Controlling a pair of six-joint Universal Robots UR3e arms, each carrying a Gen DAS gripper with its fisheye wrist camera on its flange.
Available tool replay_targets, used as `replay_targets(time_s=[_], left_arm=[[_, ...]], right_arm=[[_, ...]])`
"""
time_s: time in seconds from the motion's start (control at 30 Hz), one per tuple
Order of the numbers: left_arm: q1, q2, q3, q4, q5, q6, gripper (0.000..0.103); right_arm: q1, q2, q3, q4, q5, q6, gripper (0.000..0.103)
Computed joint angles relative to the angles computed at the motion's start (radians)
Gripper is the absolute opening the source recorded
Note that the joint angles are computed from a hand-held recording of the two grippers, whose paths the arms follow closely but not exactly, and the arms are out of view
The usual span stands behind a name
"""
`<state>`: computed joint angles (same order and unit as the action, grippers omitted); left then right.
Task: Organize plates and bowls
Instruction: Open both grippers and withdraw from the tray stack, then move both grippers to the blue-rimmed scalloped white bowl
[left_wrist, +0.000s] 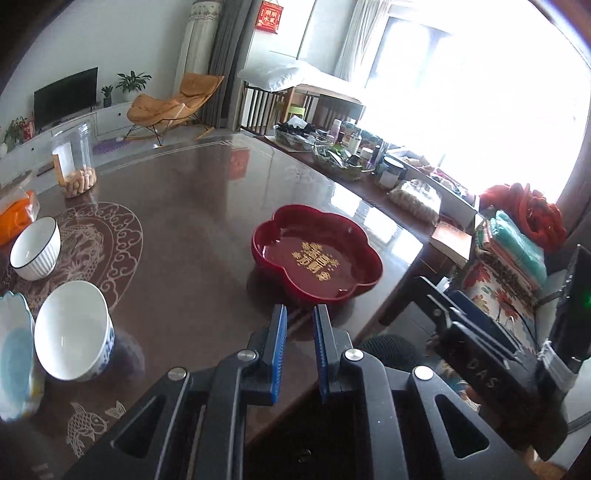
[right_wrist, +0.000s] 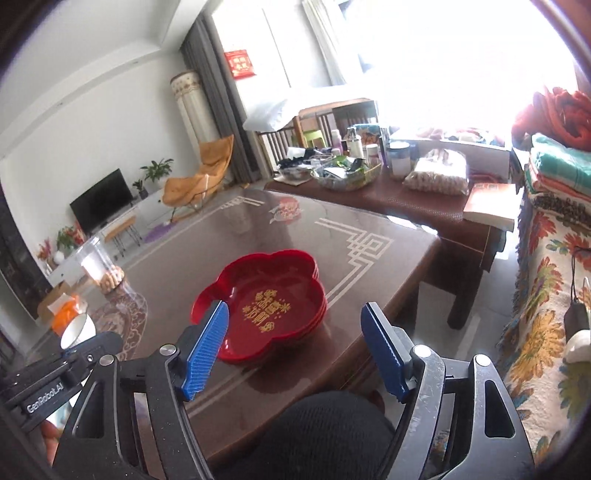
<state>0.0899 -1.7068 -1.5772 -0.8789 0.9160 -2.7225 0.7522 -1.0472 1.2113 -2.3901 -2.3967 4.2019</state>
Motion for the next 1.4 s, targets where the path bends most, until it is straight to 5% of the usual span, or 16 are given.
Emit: replay_targets(time_s=[0.03,0.07,0.1,0.13,0.17,0.4,0.6,0.77,0.87,1.07,1.17,1.3,1.4], left_arm=[[0.011,0.032,-0.028,-0.012,-0.006,0.013,0.017],[0.024,0.058,-0.049,-0.024,-0.013,0.020,0.030],[0.039,0.080,-0.062,-0.043,-0.025,0.023,0.071],[0.053,0.101,-0.081,-0.047,-0.041,0.018,0.095],[0.052,0.133,-0.129,0.034,-0.005,-0.032,0.103],[0.020,0.160,-0.128,0.004,0.101,-0.104,0.103],[0.137,0.230,-0.182,-0.384,0.072,-0.016,0.103],[0.187,0.429,-0.281,-0.283,0.175,-0.040,0.103],[0.317,0.540,-0.305,-0.246,0.118,-0.027,0.103],[0.599,0.520,-0.266,-0.378,-0.036,0.117,0.103],[0.756,0.568,-0.345,-0.333,-0.041,0.197,0.103],[0.851,0.545,-0.483,-0.012,0.088,0.187,0.103],[0.896,0.441,-0.489,0.094,0.116,0.213,0.103]], right_arm=[[0.006,0.011,0.004,-0.029,0.016,-0.015,0.077],[0.010,0.020,0.012,-0.068,0.031,-0.032,0.077],[0.018,0.032,0.009,-0.092,0.034,-0.041,0.077],[0.022,0.042,0.007,-0.111,0.032,-0.051,0.077],[0.024,0.050,0.005,-0.127,0.034,-0.062,0.077],[0.032,0.048,0.109,-0.341,0.042,-0.084,0.079],[0.016,0.014,0.223,-0.526,0.107,-0.164,0.079],[-0.045,-0.029,0.305,-0.578,0.236,-0.157,0.079],[-0.056,-0.018,0.270,-0.520,0.280,-0.153,0.079],[0.041,0.070,0.119,-0.467,0.083,-0.182,0.079],[0.062,0.132,-0.008,-0.366,0.068,-0.229,0.079],[0.078,0.259,-0.251,-0.210,0.132,-0.338,0.079],[0.105,0.395,-0.503,-0.064,0.167,-0.441,0.079]])
